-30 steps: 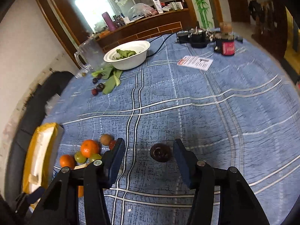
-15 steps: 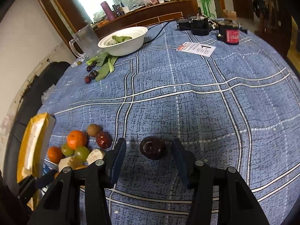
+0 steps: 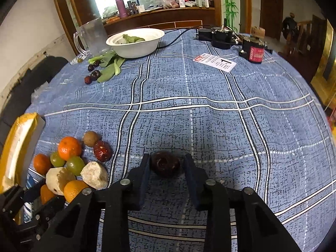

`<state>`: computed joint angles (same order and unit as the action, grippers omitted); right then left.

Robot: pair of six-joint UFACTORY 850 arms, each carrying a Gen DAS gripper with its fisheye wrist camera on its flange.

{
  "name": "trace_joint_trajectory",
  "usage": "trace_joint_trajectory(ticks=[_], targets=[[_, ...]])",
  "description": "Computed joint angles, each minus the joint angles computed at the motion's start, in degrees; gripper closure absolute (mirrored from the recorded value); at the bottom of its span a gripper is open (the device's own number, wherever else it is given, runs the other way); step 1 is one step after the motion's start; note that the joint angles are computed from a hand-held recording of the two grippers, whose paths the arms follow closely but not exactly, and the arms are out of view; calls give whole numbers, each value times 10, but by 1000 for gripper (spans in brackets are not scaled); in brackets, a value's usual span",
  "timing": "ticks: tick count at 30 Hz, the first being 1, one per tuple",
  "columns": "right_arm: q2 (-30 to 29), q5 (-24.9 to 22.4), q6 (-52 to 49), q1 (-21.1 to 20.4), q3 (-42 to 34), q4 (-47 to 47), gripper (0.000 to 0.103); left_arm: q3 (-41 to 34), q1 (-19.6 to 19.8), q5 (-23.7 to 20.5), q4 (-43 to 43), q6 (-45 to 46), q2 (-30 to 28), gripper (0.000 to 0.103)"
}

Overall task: Organize fruits
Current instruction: 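Grasp an orange with the left tool while the right tool carries the plum, then release the orange into the tray with the left tool while the right tool drops the plum there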

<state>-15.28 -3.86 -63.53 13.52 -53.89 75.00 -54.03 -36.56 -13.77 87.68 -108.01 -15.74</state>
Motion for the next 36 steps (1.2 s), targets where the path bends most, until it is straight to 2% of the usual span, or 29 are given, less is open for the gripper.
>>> trace_joint_trajectory(ticks=[2, 4, 8, 11, 16, 22, 25, 28, 32, 36], targets=[[1, -14, -36, -5, 0, 44, 76, 3, -5, -9, 8, -10, 3, 72], [3, -51, -88, -18, 3, 108, 76, 9, -7, -7, 30, -40, 9, 72], [14, -170, -178, -61, 18, 230, 76, 30, -7, -4, 97, -138, 40, 72], [15, -263, -189, -91, 26, 263, 76, 47, -9, -11, 107, -163, 67, 72], [9, -330, -178, -103, 29, 269, 76, 85, -13, -49, 63, -139, 121, 72], [18, -296, -197, -82, 38, 284, 76, 143, -4, -100, 33, -136, 206, 71], [43, -233, -221, -56, 47, 309, 76, 167, 5, -117, 12, -124, 245, 71], [68, -228, -222, -34, 57, 304, 76, 184, 14, -135, -16, -91, 274, 71], [105, -211, -213, 23, 64, 273, 76, 207, 53, -119, -43, -51, 310, 71], [107, -207, -176, 89, 41, 223, 75, 219, 105, -92, -56, -18, 328, 71]])
